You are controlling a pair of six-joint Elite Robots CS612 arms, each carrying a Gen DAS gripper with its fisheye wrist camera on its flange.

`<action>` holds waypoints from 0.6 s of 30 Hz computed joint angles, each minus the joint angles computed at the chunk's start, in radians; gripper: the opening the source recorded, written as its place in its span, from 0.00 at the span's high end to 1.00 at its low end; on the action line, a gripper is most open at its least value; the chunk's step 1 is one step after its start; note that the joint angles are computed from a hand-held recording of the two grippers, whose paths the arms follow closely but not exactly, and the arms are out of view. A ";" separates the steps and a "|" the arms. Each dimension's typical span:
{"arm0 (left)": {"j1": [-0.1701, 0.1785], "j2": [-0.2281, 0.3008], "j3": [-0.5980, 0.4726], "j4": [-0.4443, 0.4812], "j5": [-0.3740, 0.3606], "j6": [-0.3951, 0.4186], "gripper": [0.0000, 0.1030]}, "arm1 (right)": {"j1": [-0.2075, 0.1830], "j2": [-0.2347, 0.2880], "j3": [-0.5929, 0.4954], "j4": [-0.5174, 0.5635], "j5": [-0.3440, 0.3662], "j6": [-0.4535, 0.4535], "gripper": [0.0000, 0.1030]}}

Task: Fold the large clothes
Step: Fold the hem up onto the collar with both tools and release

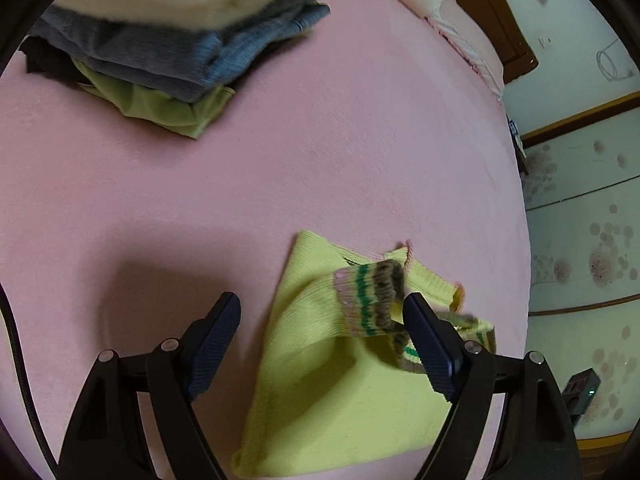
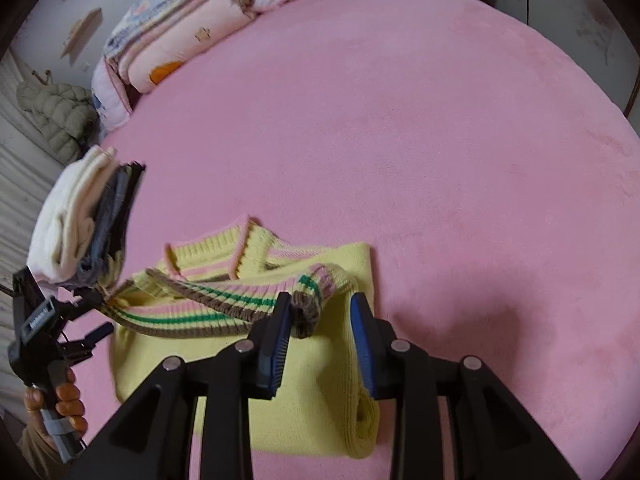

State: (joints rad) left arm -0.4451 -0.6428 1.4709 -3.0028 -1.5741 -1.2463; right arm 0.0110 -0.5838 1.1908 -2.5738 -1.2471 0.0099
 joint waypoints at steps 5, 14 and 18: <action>-0.004 -0.009 0.015 -0.023 0.059 -0.033 0.20 | -0.019 -0.011 0.037 -0.141 0.062 0.135 0.70; -0.020 0.034 -0.076 0.129 0.063 0.059 0.20 | 0.014 0.020 -0.014 0.057 -0.082 -0.057 0.70; -0.024 0.058 -0.116 0.209 0.035 0.120 0.47 | 0.013 0.020 0.007 0.041 -0.070 -0.059 0.87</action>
State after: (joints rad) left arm -0.4691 -0.5844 1.3552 -2.7938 -1.5395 -1.1258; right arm 0.0238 -0.5641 1.1982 -2.5330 -1.3174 -0.0495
